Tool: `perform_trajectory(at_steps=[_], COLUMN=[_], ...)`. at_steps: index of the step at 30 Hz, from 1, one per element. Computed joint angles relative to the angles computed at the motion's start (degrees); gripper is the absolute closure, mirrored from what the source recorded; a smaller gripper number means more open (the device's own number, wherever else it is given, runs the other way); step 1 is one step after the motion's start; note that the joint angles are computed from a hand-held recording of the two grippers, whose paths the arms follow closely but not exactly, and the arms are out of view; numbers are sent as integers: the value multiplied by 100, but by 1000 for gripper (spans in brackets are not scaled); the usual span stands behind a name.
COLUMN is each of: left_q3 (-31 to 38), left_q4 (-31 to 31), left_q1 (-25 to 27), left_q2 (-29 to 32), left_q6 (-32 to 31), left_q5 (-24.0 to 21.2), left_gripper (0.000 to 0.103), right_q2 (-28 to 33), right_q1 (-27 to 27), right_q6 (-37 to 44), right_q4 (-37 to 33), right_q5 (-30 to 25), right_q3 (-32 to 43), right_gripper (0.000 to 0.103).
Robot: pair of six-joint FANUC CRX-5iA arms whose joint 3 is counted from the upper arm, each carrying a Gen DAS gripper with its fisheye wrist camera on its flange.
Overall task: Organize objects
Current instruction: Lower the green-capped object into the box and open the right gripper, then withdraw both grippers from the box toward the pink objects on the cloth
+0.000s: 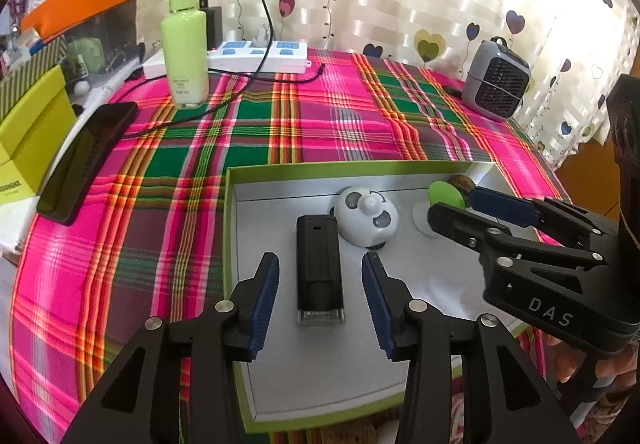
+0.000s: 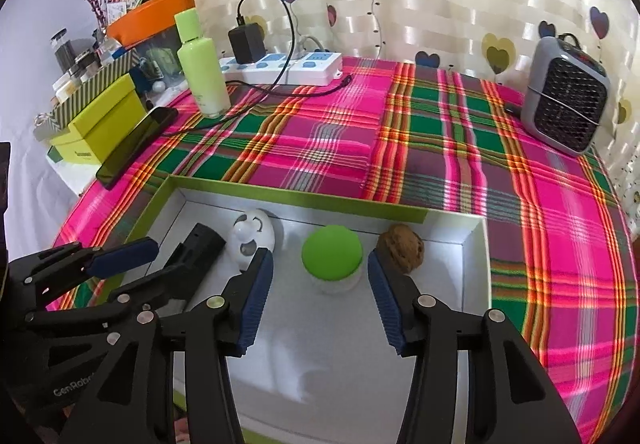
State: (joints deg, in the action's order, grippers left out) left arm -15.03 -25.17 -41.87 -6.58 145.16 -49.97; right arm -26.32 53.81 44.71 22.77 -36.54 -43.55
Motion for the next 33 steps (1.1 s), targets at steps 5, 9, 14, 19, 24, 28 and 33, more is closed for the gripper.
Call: perform_trajectory(at_steps=[5, 9, 14, 19, 24, 28, 33], left_q3=[10, 90, 104, 107, 112, 110, 58], left_q4=[-246, -540, -653, -798, -943, -1095, -1224], left_q1=[-238, -515, -765, -985, -1204, -1397, -1585], left_q2=[-133, -169, -243, -323, -375, -418, -488], left_q6=[255, 538, 721, 948, 1145, 1323, 1547], left_q5=[-150, -380, -573, -760, -929, -1064, -1199], left_gripper=[59, 58, 57, 57, 57, 57, 57], right_q2=[-382, -721, -1052, -1419, -1765, -1976, -2300], right_q1=[171, 380, 706, 1084, 1463, 1799, 2302], right_q6=[-382, -788, -1296, -1763, -2208, -2529, -2948], right_q4=[132, 385, 774, 1035, 1294, 1466, 1739], right_q5=[-67, -181, -461, -812, -1096, -1373, -1818], right_q3=[-208, -417, -653, -866, -1058, -1178, -1365], right_gripper=[52, 52, 52, 52, 52, 52, 52])
